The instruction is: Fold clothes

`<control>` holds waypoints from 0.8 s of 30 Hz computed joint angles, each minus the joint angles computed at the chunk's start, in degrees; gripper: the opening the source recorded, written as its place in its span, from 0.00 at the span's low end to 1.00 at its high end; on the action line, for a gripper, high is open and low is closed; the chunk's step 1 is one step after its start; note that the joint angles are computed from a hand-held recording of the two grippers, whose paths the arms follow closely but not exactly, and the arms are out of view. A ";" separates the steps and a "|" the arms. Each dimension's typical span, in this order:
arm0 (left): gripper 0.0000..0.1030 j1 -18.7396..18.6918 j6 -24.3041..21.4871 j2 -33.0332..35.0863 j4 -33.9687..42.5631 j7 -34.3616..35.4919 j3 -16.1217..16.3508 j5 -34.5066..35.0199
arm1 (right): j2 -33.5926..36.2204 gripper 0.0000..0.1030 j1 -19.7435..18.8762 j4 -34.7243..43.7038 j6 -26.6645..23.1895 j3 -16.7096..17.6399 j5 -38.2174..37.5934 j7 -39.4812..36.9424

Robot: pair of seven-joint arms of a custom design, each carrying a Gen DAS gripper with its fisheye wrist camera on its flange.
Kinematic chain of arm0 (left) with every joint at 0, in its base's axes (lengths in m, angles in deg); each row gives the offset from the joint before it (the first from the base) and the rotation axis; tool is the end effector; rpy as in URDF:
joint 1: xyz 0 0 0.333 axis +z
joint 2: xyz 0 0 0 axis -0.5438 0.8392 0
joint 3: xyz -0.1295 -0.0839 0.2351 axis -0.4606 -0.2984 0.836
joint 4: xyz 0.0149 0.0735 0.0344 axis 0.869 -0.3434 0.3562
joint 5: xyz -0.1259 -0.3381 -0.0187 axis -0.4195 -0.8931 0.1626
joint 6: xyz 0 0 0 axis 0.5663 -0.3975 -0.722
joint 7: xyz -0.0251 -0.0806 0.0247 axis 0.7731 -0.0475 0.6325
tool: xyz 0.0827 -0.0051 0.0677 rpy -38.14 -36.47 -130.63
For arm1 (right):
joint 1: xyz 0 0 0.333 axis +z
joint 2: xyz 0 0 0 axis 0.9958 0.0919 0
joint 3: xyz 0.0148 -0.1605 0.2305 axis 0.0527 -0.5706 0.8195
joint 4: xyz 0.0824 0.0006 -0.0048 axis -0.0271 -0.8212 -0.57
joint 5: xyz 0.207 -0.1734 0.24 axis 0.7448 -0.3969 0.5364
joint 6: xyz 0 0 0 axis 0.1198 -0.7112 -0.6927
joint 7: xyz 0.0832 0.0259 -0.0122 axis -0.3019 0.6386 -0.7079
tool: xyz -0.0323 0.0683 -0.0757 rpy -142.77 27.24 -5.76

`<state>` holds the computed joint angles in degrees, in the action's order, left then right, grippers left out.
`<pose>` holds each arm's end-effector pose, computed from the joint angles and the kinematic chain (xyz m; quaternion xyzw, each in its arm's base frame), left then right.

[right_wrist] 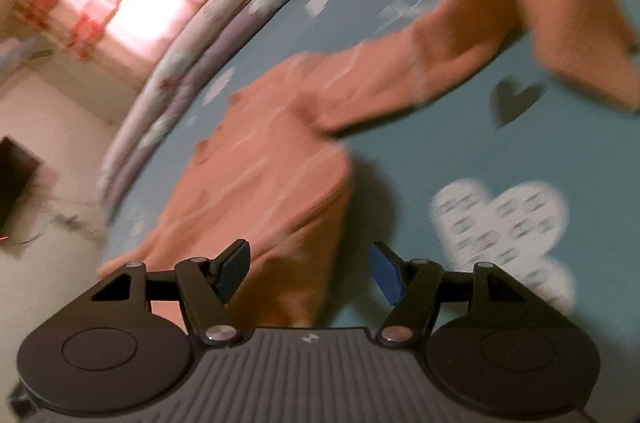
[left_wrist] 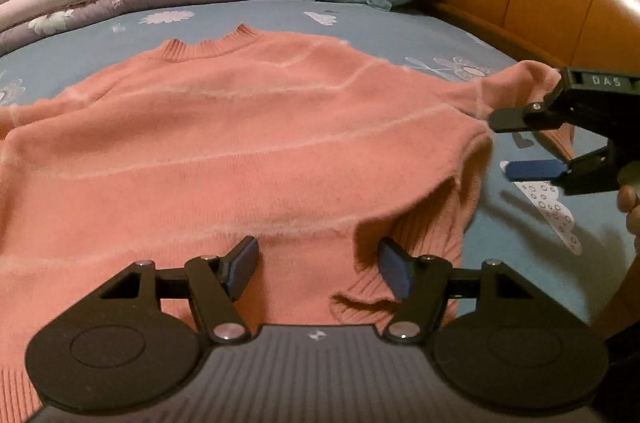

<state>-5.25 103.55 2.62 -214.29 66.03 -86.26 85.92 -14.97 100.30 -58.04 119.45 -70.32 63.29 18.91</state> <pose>0.3750 -0.1444 0.3844 -0.7101 0.5742 -0.2917 0.2846 0.5663 0.2779 0.3796 -0.6600 0.5735 0.1479 0.4622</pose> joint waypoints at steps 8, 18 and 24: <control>0.65 -3.02 1.05 0.69 -0.73 -0.41 2.96 -1.75 | 2.48 0.69 -0.43 3.08 -13.39 0.33 -1.58 -0.03; 0.67 -12.98 9.87 -4.63 -6.94 5.17 11.61 -7.45 | 2.00 0.69 -0.24 2.75 -12.53 0.51 -3.02 3.85; 0.71 -5.05 6.39 -5.25 -4.73 6.68 1.56 -12.05 | 1.83 0.69 -1.47 2.60 -15.88 0.94 0.42 -0.11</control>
<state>-10.31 109.94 -2.62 -219.02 72.71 -84.71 73.87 -13.15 98.83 -55.44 103.57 -69.38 63.71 18.80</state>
